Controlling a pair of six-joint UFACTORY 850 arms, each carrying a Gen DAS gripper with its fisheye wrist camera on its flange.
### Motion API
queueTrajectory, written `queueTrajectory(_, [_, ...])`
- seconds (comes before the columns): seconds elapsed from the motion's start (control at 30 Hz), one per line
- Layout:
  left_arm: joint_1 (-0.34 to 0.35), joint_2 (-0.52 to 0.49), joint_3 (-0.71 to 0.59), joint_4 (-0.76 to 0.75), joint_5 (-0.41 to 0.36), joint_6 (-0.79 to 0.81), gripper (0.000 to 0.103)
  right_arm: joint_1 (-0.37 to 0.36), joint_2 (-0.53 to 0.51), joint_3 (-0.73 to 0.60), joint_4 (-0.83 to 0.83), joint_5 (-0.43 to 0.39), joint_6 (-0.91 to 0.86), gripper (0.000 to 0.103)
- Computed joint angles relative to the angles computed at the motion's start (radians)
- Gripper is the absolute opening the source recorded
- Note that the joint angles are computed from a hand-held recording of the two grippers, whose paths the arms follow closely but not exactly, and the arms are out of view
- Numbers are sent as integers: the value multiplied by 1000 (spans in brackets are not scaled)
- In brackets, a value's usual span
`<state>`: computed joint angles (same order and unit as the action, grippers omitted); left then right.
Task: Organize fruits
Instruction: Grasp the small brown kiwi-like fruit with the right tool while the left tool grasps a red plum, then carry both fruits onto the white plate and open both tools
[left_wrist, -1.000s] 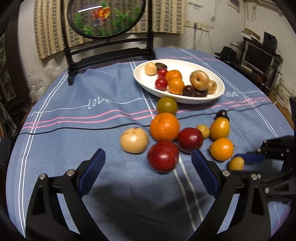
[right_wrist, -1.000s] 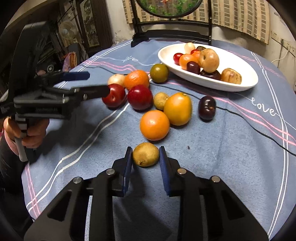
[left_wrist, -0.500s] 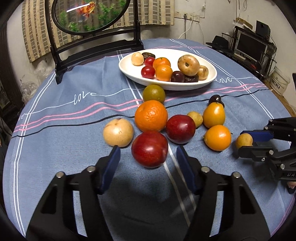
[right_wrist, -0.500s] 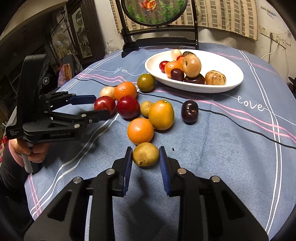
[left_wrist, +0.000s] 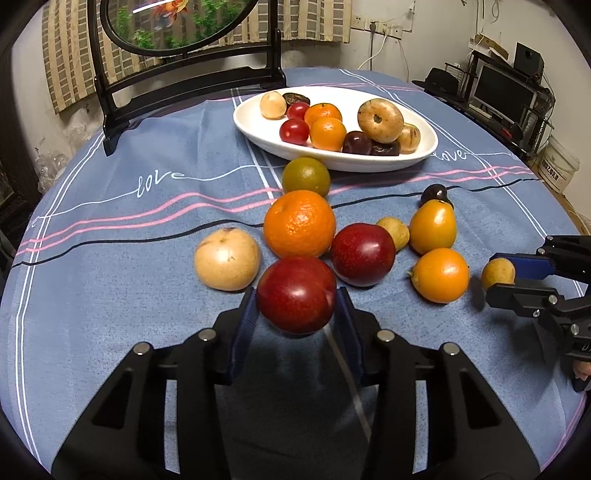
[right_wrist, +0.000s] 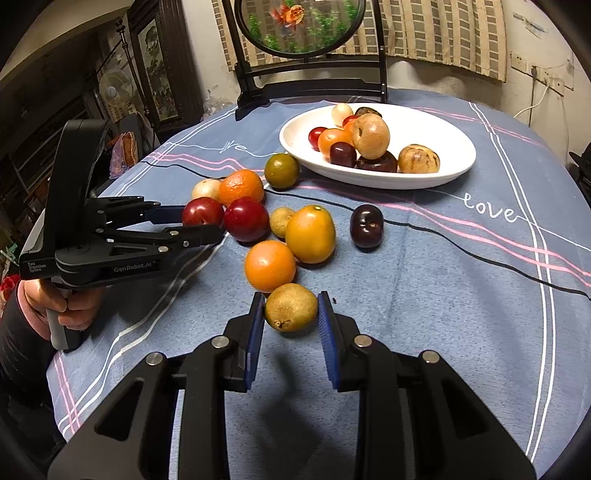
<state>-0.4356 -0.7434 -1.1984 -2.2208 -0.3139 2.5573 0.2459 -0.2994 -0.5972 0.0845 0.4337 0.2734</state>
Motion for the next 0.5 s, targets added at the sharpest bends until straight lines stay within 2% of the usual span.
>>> queueTrajectory(0.33, [9, 7, 4, 18, -16, -58, 43, -10, -1, 9, 58, 15, -17, 29])
queueTrajectory(0.5, [23, 34, 31, 0, -69, -78, 43, -30, 24, 38, 40, 83, 29, 29])
